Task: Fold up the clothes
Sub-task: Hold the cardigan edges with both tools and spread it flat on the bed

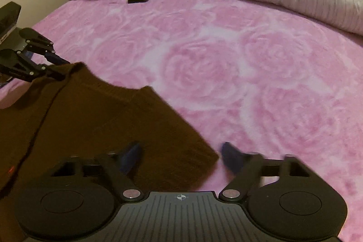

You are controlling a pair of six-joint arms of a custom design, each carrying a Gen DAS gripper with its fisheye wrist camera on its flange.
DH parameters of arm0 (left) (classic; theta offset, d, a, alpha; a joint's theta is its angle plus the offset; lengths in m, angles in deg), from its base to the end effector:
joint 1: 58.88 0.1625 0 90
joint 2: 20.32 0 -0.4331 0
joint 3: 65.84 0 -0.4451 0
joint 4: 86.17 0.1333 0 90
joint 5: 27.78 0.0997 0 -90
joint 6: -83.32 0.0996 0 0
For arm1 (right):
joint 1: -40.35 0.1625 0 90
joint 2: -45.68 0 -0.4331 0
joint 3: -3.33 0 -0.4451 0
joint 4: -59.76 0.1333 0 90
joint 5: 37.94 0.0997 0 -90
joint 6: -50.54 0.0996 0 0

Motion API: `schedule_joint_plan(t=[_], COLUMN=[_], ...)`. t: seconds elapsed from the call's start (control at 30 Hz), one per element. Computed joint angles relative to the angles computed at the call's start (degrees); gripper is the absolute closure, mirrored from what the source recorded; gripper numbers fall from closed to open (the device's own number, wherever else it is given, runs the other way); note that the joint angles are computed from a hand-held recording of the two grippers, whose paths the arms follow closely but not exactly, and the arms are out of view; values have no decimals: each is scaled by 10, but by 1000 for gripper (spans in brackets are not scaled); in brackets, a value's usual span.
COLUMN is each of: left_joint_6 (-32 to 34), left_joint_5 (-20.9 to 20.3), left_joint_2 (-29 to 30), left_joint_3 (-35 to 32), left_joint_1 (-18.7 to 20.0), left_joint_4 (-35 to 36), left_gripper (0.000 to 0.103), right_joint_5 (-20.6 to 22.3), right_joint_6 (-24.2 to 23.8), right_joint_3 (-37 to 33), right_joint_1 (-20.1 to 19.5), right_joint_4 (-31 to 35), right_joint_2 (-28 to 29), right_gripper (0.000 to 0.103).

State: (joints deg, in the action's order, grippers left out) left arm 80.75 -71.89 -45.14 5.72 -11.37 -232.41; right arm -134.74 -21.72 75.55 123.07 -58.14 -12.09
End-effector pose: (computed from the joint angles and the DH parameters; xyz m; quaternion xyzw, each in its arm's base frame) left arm -0.3947 -0.7341 -0.0318 0.2829 0.8736 -0.2193 0.3296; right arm 0.0214 -0.7911 0.3448 0.5267 -0.8399 0.0522 0.1201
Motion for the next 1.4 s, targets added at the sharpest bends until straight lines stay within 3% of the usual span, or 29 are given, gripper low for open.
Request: schedule_joint_plan(t=[0.07,0.17,0.3,0.4,0.53,0.7,0.73,0.77,0.8,0.83,0.9,0.97,1.13,1.2,1.3,1.4], left_joint_6=[18,42,89,119,129,68,73,65,46,30,2,-35,-146,-198,-280,-342], left_joint_5=[13,42,86,106,136,145,149,154,162,169,178,189,193,188,173,155], left_joint_2=[5,5,15,39,88,116,118,116,112,104,82,58,13,2,-2,4], left_joint_3=[-3,9,-4,-52,-125,-162,-161,-155,-149,-138,-107,-72,20,53,87,103], left_joint_1=[-9,-22,-26,-14,9,30,30,29,26,22,12,-4,-64,-91,-133,-173], left_joint_4=[10,-35,-120,-157,-169,-91,-102,-109,-106,-104,-96,-75,-32,-8,40,84], left_gripper=[100,101,100,100,100,97,96,92,82,71,69,69,67,66,65,64], right_joint_5=[9,25,82,97,70,2,-16,-15,-14,-13,-12,-16,13,35,48,45], right_joint_6=[-2,-43,-42,-41,-57,-75,-82,-81,-79,-77,-71,-38,104,138,151,144], right_joint_3=[15,60,72,61,26,-1,2,8,13,18,28,42,84,112,154,207], right_joint_1=[-1,-2,4,15,28,29,30,29,28,26,24,23,4,-11,-32,-53], right_joint_4=[-10,-70,-147,-213,-269,-285,-304,-310,-316,-323,-330,-286,-123,-75,-37,-42], right_joint_2=[-13,-43,-54,-30,29,79,83,76,70,64,50,15,-94,-142,-206,-271], right_gripper=[95,97,97,97,97,96,94,72,36,26,23,23,23,23,23,23])
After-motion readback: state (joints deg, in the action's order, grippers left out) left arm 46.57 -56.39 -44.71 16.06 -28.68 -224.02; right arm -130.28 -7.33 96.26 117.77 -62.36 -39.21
